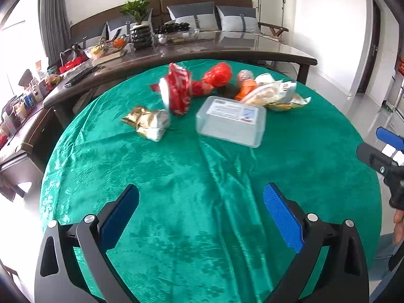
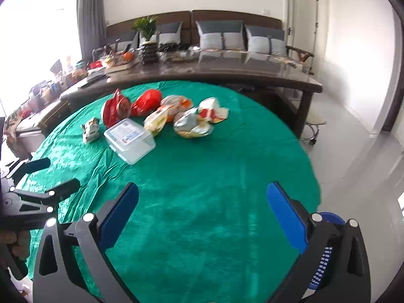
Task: Collect trash
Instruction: 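Return to the table and grasp the gold wrapper with the left tool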
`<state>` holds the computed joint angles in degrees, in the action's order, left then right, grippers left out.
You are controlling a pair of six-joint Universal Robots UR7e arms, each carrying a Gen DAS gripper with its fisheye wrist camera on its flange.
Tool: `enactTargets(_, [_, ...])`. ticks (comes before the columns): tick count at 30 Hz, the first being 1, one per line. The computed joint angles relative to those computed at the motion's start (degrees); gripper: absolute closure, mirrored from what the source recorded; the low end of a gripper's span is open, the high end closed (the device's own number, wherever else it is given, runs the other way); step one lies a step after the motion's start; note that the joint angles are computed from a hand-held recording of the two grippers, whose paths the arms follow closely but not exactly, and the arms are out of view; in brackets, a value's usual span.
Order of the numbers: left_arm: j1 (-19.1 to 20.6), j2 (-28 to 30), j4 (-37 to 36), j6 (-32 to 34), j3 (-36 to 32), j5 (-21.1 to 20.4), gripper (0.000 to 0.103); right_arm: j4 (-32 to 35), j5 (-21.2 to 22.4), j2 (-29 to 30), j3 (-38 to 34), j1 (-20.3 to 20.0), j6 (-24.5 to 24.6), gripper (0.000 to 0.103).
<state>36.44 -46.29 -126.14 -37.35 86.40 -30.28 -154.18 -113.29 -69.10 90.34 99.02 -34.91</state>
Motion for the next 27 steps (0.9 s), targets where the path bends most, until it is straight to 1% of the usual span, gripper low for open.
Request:
enactTargets(2, [0.93, -1.74, 0.37, -1.2, 1.4, -0.24, 0.005, 3.24, -0.6, 2.03, -1.32, 0.34, -0.44, 0.005])
enactTargets(4, [1.74, -3.04, 1.13, -2.56, 2.25, -0.77, 0.005, 4.79, -1.29, 3.3, -1.76, 0.45, -0.87, 0.005])
enactTargets(8, [3.21, -4.99, 0.92, -3.39, 3.63, -2.69, 0.005, 8.8, -2.27, 5.11, -3.19, 0.13, -0.12, 0.005])
enactTargets(12, [4.55, -5.16, 1.02, -3.73, 3.45, -4.83, 0.005, 12.79, -3.37, 5.63, -4.64, -0.03, 1.31, 0.005])
enactTargets(16, [5.83, -4.22, -0.95, -2.84, 1.44, -6.44, 0.005, 12.74, -4.28, 5.54, -4.38, 0.18, 0.81, 0.005])
enactTargets(19, [7.06, -2.53, -2.79, -1.8, -2.49, -7.02, 0.005, 12.87, -4.48, 5.82, -4.7, 0.27, 0.95, 0.005])
enactTargets(21, [7.89, -0.54, -3.32, -1.01, -6.31, -5.77, 0.005, 12.95, -4.45, 5.85, -4.76, 0.26, 1.01, 0.005])
enactTargets(24, [9.48, 3.47, -0.14, -1.1, -14.05, -3.37, 0.005, 13.06, -4.41, 5.85, -4.83, 0.25, 1.06, 0.005])
enactTargets(27, [11.11, 7.82, 7.79, -3.94, -22.25, -0.96, 0.005, 12.98, -4.45, 5.89, -4.83, 0.26, 1.02, 0.005])
